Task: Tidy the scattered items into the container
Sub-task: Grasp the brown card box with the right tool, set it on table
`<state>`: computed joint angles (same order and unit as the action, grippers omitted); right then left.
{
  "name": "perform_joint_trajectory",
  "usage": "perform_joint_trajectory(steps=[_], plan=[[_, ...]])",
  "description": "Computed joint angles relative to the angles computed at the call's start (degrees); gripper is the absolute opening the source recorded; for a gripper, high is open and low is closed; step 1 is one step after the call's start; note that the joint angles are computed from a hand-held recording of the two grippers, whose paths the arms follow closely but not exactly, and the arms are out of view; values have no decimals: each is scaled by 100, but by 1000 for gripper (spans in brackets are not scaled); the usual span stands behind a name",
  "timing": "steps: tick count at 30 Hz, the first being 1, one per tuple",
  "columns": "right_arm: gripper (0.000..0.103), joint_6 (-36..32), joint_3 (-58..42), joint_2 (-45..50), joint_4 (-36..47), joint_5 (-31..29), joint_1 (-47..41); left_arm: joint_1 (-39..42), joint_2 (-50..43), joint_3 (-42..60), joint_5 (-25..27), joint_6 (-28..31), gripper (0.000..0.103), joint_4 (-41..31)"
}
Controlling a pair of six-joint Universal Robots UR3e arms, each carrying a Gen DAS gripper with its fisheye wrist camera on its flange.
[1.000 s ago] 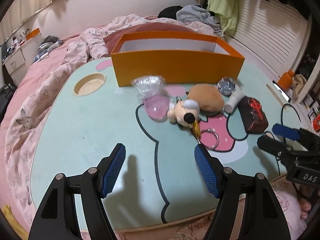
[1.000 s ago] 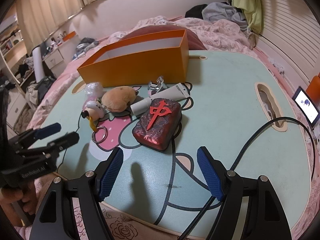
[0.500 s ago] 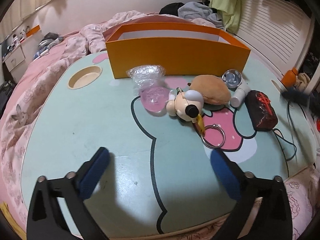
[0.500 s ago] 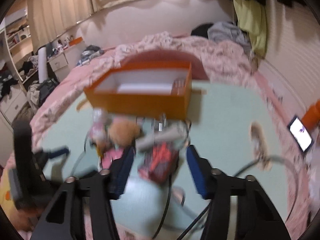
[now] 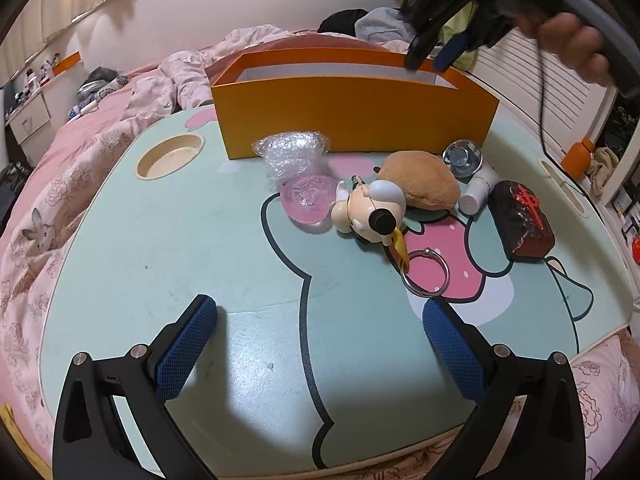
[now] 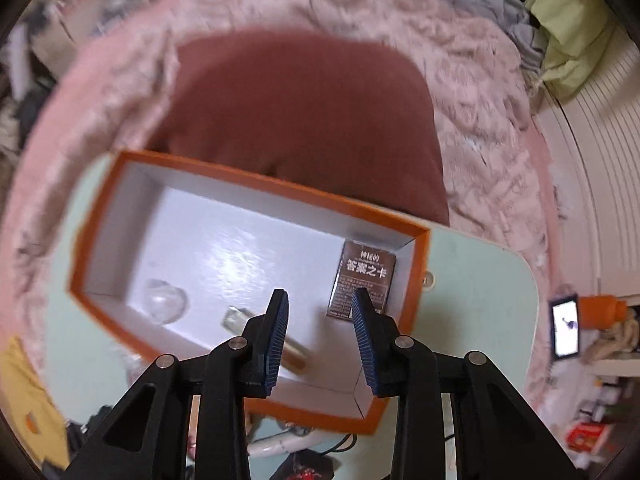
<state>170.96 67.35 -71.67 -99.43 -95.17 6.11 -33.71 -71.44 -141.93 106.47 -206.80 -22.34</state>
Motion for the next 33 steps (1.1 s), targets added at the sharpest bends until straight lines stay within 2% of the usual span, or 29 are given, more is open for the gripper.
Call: perform_joint_trajectory(steps=[3, 6, 8, 9, 11, 12, 14, 15, 16, 18, 20, 22, 25, 29, 31, 33], plan=[[32, 527, 2, 346, -310, -1144, 426, -6, 16, -26, -8, 6, 103, 35], [30, 776, -85, 639, -263, -1399, 493, -12, 29, -46, -14, 14, 103, 59], [30, 915, -95, 731, -170, -1192, 422, -21, 10, -25, -5, 9, 103, 50], [35, 939, -6, 684, -225, -1052, 384, -25, 4, -18, 1, 3, 103, 48], [35, 957, 255, 483, -452, -737, 298, -32, -8, -11, 5, -4, 103, 52], [35, 883, 361, 342, -470, -317, 178, -32, -17, -7, 5, -8, 103, 57], [31, 557, 476, 113, -273, 974, -196, -36, -24, 0, 8, -12, 103, 55], [25, 390, 472, 40, -77, 1494, -368, -41, -26, 4, 10, -15, 103, 53], [25, 390, 515, -41, -107, 1534, -393, -46, -28, 10, 12, -20, 103, 47], [26, 487, 725, -226, -588, 1005, -249, -62, -38, 24, 22, -33, 103, 40], [30, 405, 752, -325, -711, 644, -149, -72, -39, 34, 28, -43, 103, 27], [43, 271, 641, -306, -505, 538, -202, -72, -39, 34, 28, -43, 103, 27], [44, 207, 411, -120, -241, 466, -305, -60, -34, 20, 22, -33, 103, 41], [44, 148, 84, 318, -36, 67, -164, -41, -23, -2, 11, -14, 103, 60], [55, 126, 133, 394, -121, 244, -180, -40, -31, -5, 13, -8, 103, 71], [55, 159, 23, 498, -23, 407, -141, -50, -16, -14, 21, -13, 103, 71]])
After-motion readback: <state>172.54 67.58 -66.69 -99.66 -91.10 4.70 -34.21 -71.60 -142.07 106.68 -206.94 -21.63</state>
